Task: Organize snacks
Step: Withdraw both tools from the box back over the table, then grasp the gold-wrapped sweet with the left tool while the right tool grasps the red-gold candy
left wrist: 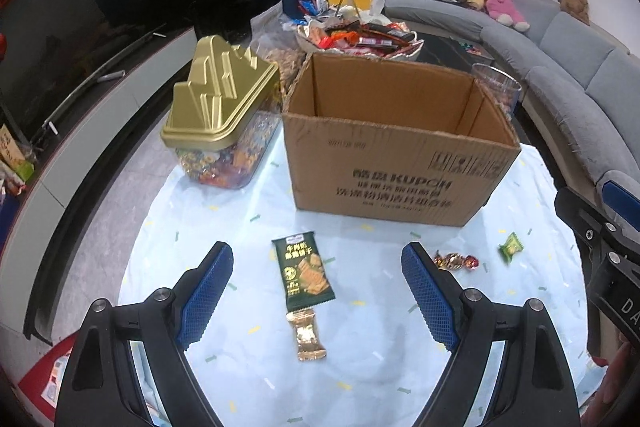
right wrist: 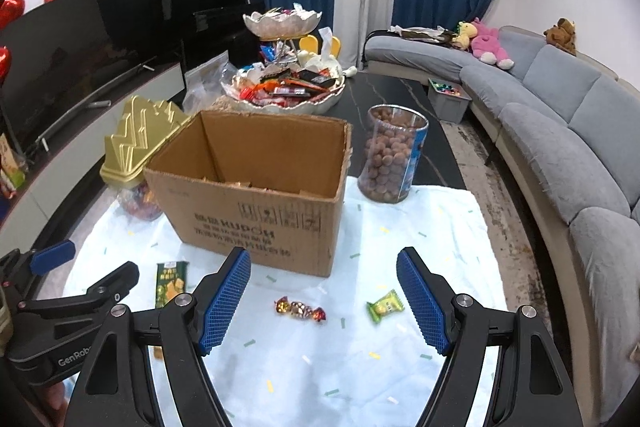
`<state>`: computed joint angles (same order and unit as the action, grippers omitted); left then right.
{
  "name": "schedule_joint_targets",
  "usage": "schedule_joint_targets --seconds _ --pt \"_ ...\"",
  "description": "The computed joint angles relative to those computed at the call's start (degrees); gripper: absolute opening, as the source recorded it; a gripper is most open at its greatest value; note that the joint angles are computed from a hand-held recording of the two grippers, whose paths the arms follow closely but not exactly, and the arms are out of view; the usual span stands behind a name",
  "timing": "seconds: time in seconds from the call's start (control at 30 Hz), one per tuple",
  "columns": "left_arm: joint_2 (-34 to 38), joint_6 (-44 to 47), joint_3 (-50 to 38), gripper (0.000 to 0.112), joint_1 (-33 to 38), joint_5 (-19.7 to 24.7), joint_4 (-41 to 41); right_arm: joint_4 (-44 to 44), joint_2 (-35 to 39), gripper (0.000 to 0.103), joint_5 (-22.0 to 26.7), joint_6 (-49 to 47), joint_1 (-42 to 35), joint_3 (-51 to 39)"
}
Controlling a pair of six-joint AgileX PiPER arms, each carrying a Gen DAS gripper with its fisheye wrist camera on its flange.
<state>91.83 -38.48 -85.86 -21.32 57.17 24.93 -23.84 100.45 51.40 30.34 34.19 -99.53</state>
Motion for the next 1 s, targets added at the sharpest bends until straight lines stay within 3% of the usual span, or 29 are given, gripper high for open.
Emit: schedule_joint_targets --seconds 0.33,0.47,1.0 --pt "-3.9 -10.3 11.1 0.086 -0.7 -4.6 5.5 -0.1 -0.4 0.076 -4.0 0.7 1.0 6.0" --pt "-4.3 -14.1 14.8 0.086 -1.1 -6.3 8.3 -1.7 -0.6 0.076 -7.7 1.7 1.6 9.8" --pt "-1.0 -25.4 23.5 0.086 -3.0 -12.1 12.7 -0.3 3.3 0.076 -19.1 -0.5 -1.1 17.4"
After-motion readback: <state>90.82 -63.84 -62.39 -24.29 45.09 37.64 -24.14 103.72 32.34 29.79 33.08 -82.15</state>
